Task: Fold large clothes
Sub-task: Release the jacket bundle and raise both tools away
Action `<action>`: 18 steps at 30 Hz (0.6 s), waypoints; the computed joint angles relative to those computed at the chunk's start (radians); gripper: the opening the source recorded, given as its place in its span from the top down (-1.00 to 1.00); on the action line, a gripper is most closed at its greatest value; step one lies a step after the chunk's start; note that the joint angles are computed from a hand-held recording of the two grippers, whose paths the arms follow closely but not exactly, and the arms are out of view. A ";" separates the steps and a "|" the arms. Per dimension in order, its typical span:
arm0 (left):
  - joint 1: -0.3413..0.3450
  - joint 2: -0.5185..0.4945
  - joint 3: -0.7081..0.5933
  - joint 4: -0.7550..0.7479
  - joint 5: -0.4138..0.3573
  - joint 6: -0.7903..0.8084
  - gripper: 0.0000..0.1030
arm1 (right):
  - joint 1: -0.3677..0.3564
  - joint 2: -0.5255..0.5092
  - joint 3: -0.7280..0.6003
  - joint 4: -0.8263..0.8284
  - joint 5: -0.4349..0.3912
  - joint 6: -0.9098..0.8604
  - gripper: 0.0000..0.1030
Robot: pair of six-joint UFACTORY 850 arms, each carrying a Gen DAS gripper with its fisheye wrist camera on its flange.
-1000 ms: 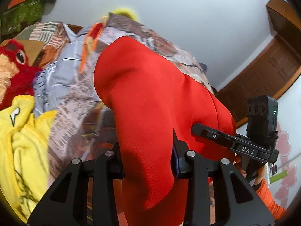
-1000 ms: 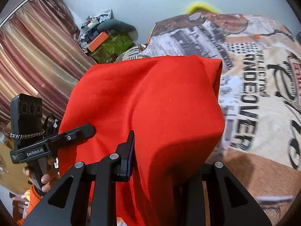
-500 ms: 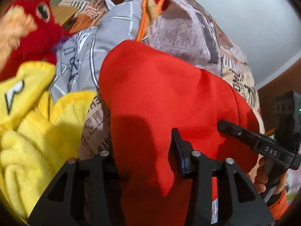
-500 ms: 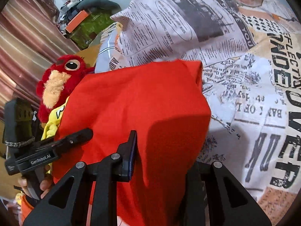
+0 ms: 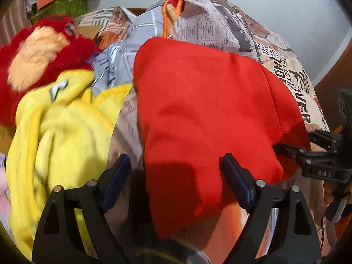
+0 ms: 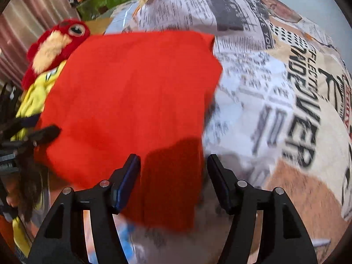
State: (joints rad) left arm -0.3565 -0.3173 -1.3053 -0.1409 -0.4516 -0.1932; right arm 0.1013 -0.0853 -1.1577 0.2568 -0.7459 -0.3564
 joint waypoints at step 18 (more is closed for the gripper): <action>-0.169 0.416 0.129 0.479 -0.022 -0.499 -0.70 | 0.026 0.455 0.068 0.058 0.054 -0.031 -0.17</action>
